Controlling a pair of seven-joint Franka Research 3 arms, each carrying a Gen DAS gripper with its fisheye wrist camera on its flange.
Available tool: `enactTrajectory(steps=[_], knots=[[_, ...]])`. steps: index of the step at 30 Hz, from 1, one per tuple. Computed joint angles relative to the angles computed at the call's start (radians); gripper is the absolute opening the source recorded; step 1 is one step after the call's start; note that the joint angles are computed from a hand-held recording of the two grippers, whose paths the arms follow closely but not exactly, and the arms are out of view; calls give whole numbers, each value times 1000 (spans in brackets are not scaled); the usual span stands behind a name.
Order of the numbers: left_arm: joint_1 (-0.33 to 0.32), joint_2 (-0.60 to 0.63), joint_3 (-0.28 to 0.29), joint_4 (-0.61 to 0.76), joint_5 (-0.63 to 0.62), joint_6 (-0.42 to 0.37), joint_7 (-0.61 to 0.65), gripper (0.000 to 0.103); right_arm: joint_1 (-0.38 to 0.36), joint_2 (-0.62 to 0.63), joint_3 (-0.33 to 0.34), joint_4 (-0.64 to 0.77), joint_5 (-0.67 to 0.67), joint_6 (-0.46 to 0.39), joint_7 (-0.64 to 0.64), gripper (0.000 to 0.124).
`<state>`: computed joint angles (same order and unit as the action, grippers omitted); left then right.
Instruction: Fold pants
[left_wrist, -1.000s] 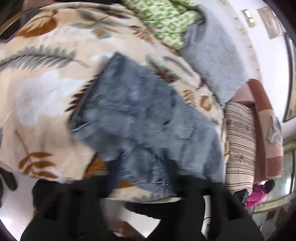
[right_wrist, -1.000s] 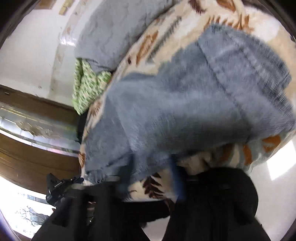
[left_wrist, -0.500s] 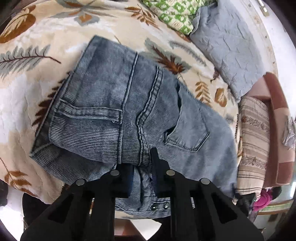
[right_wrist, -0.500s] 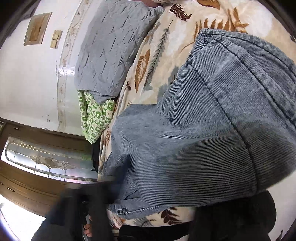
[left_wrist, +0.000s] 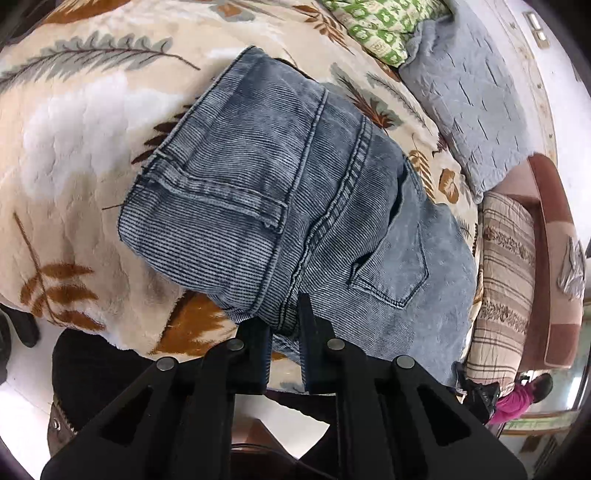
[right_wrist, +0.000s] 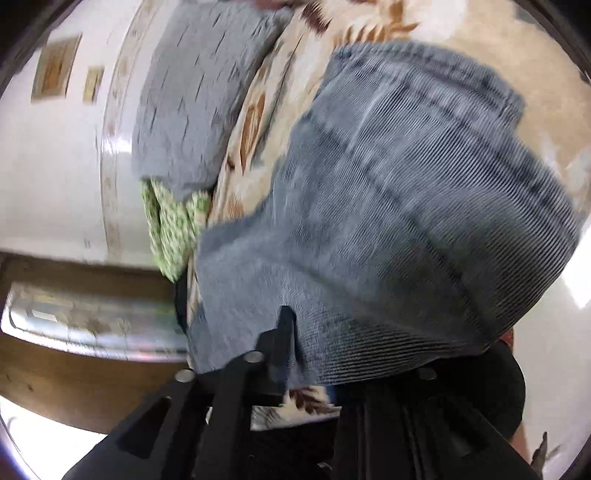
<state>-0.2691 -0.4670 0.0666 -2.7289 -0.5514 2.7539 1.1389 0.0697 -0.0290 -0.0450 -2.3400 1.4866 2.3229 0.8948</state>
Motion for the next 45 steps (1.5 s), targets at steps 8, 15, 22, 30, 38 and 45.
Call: enactTrajectory(steps=[8,15,22,30,38,45], knots=[[20,25,-42,32,77,-10,-63,14,-22,38,-9,11,128,31,8,35],[28,20,-72,54,112,-23,-74,15,28,-96,29,102,86,253,-345,8],[18,56,-48,56,90,-67,-64,19,32,-1,-3,52,-270,252,-7,12],[-21,-69,-19,11,102,-106,103,20,-30,-80,-32,-53,-236,295,4,44],[195,-70,-91,101,385,-113,-29,77,-1,19,-13,138,-234,296,-65,63],[200,191,10,293,255,-196,99,77,99,286,119,490,-471,148,-14,69]])
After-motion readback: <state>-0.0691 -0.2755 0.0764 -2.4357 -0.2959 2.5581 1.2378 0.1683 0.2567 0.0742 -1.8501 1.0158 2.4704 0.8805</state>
